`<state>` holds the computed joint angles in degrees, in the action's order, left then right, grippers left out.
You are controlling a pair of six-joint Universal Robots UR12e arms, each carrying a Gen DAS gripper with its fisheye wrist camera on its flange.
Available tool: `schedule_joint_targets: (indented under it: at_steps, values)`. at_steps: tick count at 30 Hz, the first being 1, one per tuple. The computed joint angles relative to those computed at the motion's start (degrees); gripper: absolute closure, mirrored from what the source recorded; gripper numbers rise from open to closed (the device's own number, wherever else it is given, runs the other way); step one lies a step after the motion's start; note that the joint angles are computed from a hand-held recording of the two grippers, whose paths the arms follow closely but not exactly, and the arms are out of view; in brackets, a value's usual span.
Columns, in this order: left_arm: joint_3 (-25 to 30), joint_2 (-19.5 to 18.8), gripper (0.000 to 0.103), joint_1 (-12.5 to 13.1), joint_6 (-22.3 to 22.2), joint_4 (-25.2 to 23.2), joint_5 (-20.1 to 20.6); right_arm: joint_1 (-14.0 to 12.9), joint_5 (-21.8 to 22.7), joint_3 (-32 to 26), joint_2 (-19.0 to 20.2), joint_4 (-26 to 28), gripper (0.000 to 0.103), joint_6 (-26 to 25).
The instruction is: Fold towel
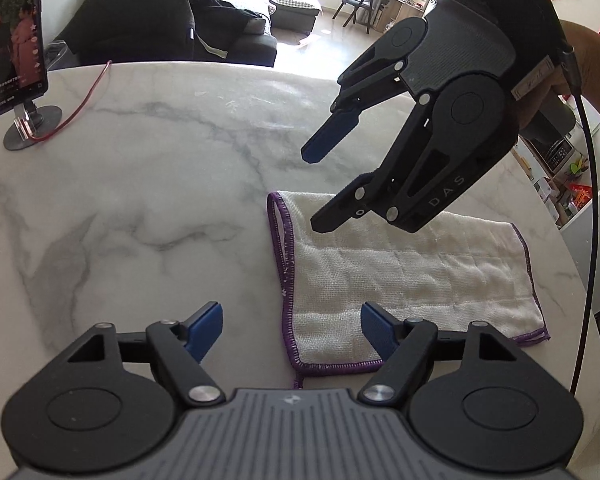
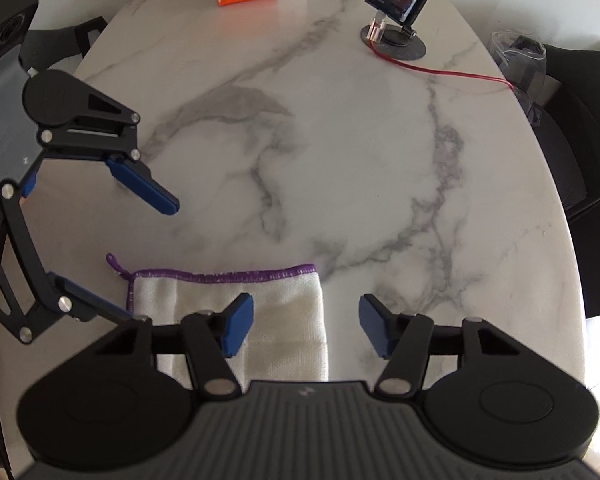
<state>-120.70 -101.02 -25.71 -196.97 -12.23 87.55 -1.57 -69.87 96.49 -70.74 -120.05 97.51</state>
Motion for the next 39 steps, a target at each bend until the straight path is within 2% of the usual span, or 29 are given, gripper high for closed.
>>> schedule_joint_targets:
  at_steps: [4, 8, 17, 27, 31, 35, 37, 39]
  values:
    - [0.35, -0.31, 0.027, -0.05, -0.01, -0.55, 0.12, 0.65, -0.65, -1.37, 0.86, 2.08, 0.046, -1.63]
    - [0.49, -0.47, 0.027, -0.11, -0.08, -1.01, 0.23, 1.38, -2.48, -2.67, 1.77, 3.45, 0.057, -2.90]
    - [0.34, -0.75, 0.027, -0.07, 0.31, -0.59, 0.46, 2.53, -5.11, -3.89, 2.73, 4.65, 0.058, -4.60]
    - [0.22, -1.15, 0.027, -0.13, 1.42, 0.67, 1.05, 2.70, -5.50, -4.54, 3.16, 6.14, 0.061, -5.57]
    - [0.14, -1.35, 0.027, -0.32, 2.16, 1.29, 1.67, 2.24, -3.98, -3.49, 2.43, 5.82, 0.080, -7.91]
    - [0.06, -1.51, 0.026, -0.39, 3.27, 1.87, 1.97, 1.23, -1.31, 0.11, 0.57, 0.79, 0.096, -10.95]
    - [0.02, -1.56, 0.026, -0.31, 3.84, 2.12, 1.83, 0.53, 0.44, 1.88, -0.42, -1.55, 0.097, -12.16]
    - [-0.06, -1.68, 0.026, -0.24, 4.52, 2.58, 1.73, -0.49, 3.13, 3.05, -1.48, -1.68, 0.098, -13.29]
